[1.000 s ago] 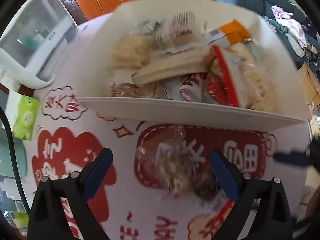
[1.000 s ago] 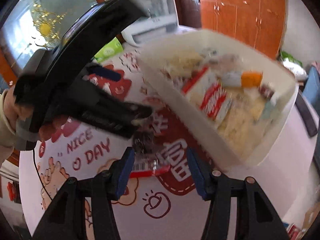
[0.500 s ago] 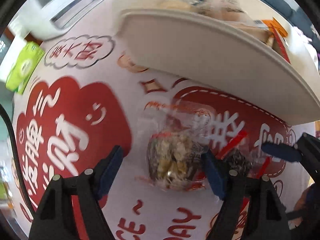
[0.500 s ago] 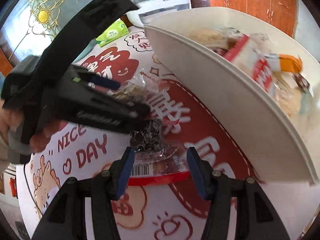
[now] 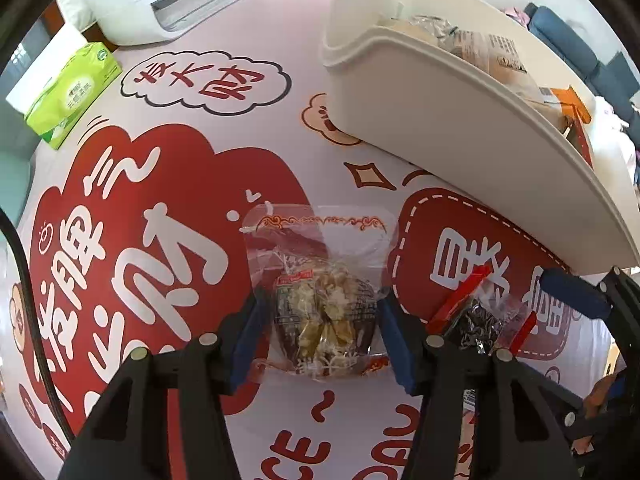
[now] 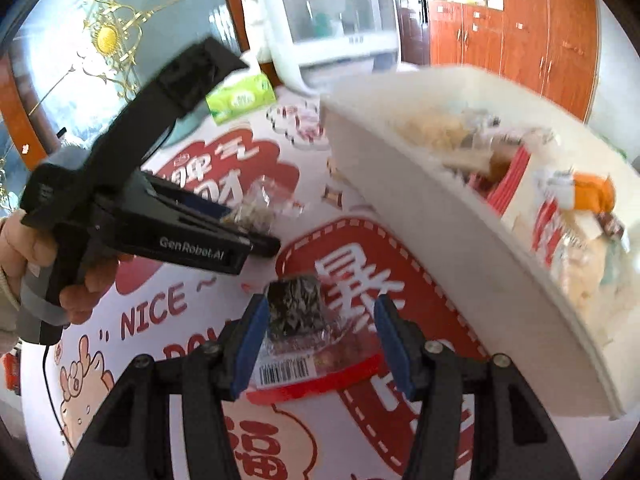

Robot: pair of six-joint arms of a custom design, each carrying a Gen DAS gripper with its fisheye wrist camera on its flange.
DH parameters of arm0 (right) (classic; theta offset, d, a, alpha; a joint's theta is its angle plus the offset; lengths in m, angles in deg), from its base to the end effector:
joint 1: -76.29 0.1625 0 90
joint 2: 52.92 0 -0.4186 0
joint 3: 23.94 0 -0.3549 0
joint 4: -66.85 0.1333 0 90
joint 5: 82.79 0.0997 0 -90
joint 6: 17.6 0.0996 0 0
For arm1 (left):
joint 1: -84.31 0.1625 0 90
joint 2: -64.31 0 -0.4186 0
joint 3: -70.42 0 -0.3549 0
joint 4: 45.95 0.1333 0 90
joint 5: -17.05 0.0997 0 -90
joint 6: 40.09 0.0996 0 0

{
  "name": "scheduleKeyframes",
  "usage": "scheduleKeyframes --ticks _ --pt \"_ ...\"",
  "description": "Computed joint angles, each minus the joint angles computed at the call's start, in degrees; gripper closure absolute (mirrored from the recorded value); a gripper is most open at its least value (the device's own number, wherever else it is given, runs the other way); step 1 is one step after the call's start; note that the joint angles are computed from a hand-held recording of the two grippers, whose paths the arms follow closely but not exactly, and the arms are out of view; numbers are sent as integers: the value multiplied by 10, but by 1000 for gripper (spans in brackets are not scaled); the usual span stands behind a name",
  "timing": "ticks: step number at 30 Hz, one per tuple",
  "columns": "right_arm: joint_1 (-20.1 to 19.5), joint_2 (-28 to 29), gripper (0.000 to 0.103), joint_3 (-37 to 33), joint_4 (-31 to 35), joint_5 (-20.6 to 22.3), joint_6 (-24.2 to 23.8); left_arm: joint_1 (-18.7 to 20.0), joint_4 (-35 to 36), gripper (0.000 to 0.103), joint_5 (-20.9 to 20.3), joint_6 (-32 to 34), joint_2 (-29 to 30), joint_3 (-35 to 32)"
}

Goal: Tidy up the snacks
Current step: 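Grasp a clear nut bag with left tool while right tool grasps another, then carry both nut bags into the white tray and open both tools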

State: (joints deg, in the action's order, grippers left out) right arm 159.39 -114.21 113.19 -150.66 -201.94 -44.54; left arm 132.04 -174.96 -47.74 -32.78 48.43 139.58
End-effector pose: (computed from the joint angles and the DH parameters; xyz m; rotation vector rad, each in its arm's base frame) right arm 0.0340 -0.4251 0.2098 0.1134 -2.2830 0.8789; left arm -0.3336 -0.6282 -0.1193 1.1768 2.3712 0.1382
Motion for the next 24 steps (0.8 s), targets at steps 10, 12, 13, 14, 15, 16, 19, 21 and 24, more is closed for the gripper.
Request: scheduleKeyframes --ticks 10,12,13,14,15,16,19,21,24 --pt "23 67 44 -56 46 -67 -46 16 -73 55 15 -42 -69 96" --pt "29 88 44 -65 23 -82 -68 19 -81 55 14 -58 -86 116" --pt "32 95 43 -67 13 -89 -78 20 -86 55 14 -65 -93 126" --pt "35 103 39 -71 7 -94 -87 21 -90 55 14 -71 -101 135" --pt "37 110 37 -76 5 -100 -93 23 -93 55 15 -80 -111 147" --pt "38 115 33 -80 9 -105 -97 18 -98 55 13 -92 -122 164" --pt "32 108 34 -81 24 -84 -90 14 -100 55 12 -113 -133 182" --pt "23 94 41 -77 52 -60 -76 13 -102 55 11 -125 -143 197" --pt "27 94 60 -78 55 -62 -89 6 -107 55 8 -149 -161 224"
